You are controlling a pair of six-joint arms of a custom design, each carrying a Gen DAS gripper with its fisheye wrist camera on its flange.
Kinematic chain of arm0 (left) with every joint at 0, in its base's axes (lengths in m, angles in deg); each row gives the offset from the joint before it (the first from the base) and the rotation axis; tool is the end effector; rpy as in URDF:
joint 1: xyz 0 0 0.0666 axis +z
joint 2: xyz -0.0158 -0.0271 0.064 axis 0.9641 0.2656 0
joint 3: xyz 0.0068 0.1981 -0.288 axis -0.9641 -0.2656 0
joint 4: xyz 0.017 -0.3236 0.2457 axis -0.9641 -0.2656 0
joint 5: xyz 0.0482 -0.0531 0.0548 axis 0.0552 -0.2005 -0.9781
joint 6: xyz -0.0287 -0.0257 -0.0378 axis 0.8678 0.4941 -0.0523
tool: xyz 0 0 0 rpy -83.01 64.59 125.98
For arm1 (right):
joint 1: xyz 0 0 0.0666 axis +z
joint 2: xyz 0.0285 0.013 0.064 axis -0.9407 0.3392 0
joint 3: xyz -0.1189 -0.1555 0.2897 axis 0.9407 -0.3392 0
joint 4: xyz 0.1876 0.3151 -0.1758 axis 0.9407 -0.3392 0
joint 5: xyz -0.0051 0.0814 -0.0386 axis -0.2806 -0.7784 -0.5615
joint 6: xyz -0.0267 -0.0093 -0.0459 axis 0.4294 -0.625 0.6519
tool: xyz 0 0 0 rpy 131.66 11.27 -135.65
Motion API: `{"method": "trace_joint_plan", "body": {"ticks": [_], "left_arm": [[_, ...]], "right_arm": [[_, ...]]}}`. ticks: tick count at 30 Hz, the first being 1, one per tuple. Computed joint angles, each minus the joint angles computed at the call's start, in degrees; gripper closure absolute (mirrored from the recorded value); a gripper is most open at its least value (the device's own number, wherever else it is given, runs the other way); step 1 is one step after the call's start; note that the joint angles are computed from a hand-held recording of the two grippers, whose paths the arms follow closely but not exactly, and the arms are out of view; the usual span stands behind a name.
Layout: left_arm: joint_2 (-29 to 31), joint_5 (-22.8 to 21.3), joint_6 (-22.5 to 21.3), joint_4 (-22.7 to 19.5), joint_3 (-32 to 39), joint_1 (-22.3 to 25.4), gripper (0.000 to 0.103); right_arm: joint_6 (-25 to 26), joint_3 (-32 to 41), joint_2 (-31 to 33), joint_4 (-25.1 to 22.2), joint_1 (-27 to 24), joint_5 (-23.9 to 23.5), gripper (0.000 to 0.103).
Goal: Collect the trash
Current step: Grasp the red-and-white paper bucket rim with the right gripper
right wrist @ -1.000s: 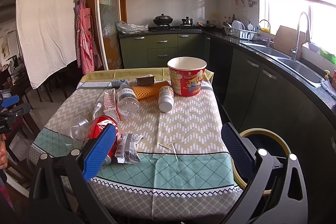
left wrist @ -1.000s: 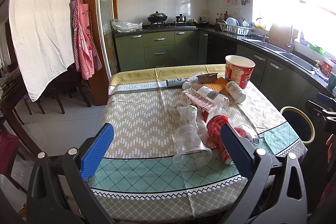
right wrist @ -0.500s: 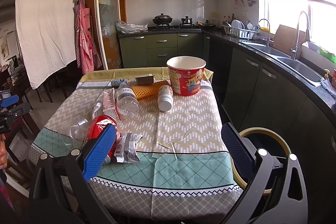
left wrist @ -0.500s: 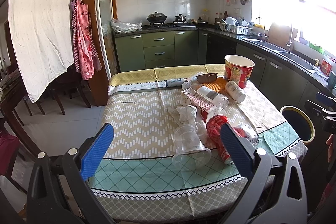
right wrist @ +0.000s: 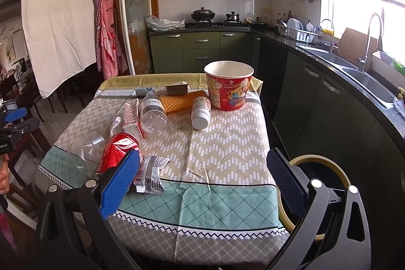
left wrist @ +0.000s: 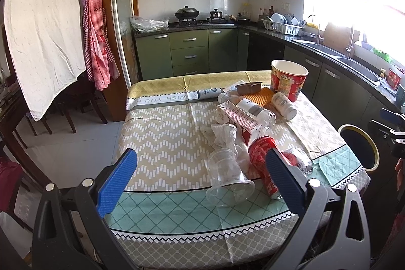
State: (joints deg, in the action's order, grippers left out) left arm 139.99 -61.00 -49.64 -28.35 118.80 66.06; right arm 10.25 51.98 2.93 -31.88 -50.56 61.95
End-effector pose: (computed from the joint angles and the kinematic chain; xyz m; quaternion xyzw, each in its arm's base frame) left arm 0.4451 -0.0763 0.5212 0.2191 0.8643 -0.0964 0.4423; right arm 0.2896 0.0874 0.5194 0.1126 0.8791 -0.0218 0.4626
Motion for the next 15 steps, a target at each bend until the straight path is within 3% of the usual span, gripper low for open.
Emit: {"method": "trace_joint_plan", "body": {"ticks": [3, 5, 11, 13, 15], "left_arm": [[5.1, -1.1, -1.0, -4.5, 6.6, -1.1, 0.006], [9.4, -1.2, -1.1, -8.8, 12.6, -2.1, 0.006], [23.6, 0.6, -1.3, -22.4, 33.7, -6.4, 0.006], [28.3, 0.1, -2.2, -26.7, 40.9, -8.4, 0.006], [33.5, -0.5, -2.7, -31.3, 48.9, -10.2, 0.006]], "right_arm": [[3.8, 6.2, 3.9, -3.6, -7.6, -11.3, 0.004], [5.6, 11.5, 7.6, -6.5, -12.6, -16.5, 0.004], [10.8, 34.2, 26.4, -18.7, -23.3, -25.1, 0.007], [10.6, 43.5, 34.7, -23.6, -26.4, -30.2, 0.023], [10.4, 54.2, 43.7, -29.4, -28.5, -31.6, 0.035]]}}
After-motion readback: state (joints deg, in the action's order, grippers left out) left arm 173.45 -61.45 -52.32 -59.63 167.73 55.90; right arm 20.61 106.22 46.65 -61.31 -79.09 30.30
